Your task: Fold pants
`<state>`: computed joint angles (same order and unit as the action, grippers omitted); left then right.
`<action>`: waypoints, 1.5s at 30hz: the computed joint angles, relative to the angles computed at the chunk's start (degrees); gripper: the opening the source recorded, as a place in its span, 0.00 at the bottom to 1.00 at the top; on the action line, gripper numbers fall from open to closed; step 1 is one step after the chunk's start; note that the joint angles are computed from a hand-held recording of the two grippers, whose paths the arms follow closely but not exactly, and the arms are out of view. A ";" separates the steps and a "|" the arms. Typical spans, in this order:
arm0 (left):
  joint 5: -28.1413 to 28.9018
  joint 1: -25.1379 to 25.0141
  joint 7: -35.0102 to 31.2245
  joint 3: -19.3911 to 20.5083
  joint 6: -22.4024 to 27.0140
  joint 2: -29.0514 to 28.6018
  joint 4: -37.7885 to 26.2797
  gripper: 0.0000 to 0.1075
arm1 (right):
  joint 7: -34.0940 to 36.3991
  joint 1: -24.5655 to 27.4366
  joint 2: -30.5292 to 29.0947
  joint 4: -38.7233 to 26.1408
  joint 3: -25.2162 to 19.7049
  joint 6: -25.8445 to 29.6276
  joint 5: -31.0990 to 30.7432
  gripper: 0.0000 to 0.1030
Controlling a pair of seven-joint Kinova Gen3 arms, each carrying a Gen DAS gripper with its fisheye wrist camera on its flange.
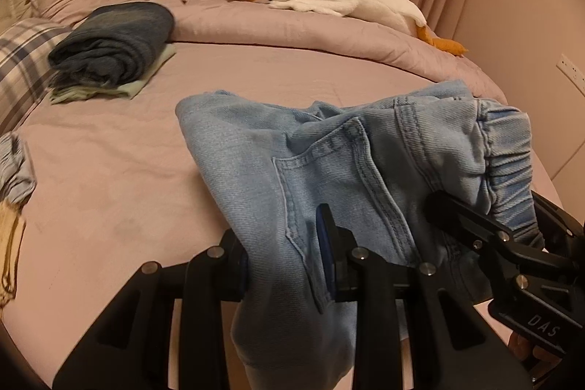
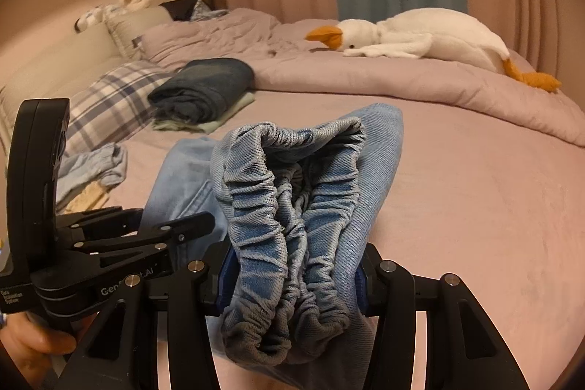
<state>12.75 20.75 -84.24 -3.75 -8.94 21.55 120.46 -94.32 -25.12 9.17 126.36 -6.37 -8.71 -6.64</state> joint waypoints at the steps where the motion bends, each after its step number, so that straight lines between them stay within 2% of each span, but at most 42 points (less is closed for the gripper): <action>1: -0.17 -0.08 -0.10 0.26 0.39 0.43 -0.81 0.26 | -0.35 0.62 0.07 0.01 -0.24 -0.09 0.34 0.50; 14: -3.61 0.49 0.26 0.14 4.66 4.88 -10.06 0.26 | -1.59 3.70 1.33 -1.13 0.66 -1.67 1.55 0.50; 25: -5.71 1.23 1.55 -1.07 6.62 7.17 -14.77 0.26 | -3.98 7.16 3.21 -2.83 -0.97 -2.62 4.65 0.50; 45: -8.74 -2.83 2.59 0.96 8.77 10.84 -20.64 0.26 | -6.00 9.06 7.18 -7.32 -2.06 -2.28 8.28 0.50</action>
